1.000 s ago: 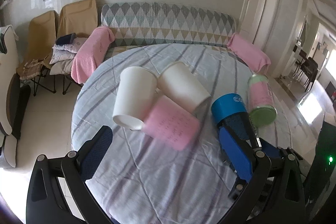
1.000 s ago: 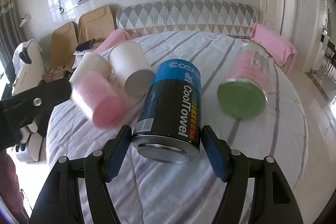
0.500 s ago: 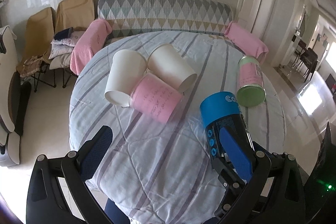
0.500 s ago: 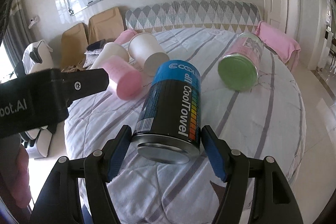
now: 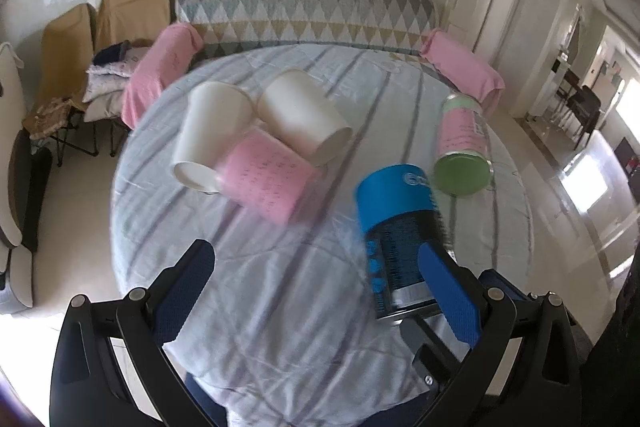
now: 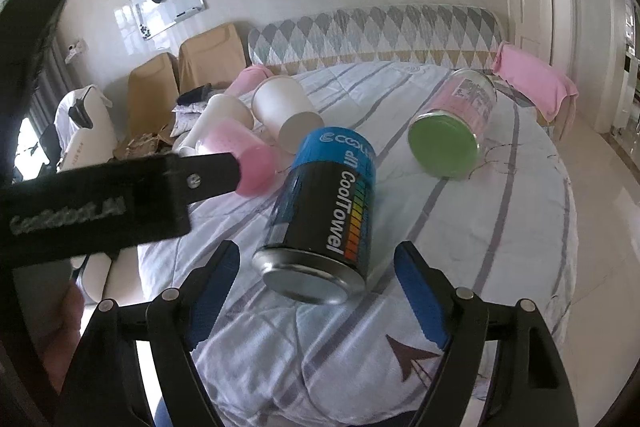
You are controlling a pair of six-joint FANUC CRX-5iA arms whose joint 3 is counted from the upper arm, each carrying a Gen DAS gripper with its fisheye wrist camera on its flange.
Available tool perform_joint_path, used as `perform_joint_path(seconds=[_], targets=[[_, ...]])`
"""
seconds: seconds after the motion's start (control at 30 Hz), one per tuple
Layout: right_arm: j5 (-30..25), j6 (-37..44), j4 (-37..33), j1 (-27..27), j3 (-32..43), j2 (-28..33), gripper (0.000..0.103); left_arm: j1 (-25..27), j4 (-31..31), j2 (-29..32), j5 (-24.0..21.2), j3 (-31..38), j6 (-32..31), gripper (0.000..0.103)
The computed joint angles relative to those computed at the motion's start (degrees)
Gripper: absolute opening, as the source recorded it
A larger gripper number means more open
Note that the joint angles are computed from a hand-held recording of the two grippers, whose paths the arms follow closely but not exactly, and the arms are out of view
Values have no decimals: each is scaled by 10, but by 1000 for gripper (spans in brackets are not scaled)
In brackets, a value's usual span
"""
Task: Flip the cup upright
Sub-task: 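Lift the blue can with the right gripper toward the left gripper, then grasp the blue can with the left gripper while the right gripper releases it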
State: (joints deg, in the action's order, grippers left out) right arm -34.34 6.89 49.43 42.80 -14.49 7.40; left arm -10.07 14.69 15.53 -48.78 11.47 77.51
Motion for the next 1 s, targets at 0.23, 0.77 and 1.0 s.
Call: perform_joint_path(seconds=[0.23,0.77,1.0], targets=[[9,-51,57,-9,-53,-32,81,-29,-23,74,-99,110,62,103],[107,-21,45,-62,-92,-48,81,-79,-107,187,-203,290,130,103],[151,-16,42,-82,-100,-49,82,-80,-116,209,-222,319,125,74]])
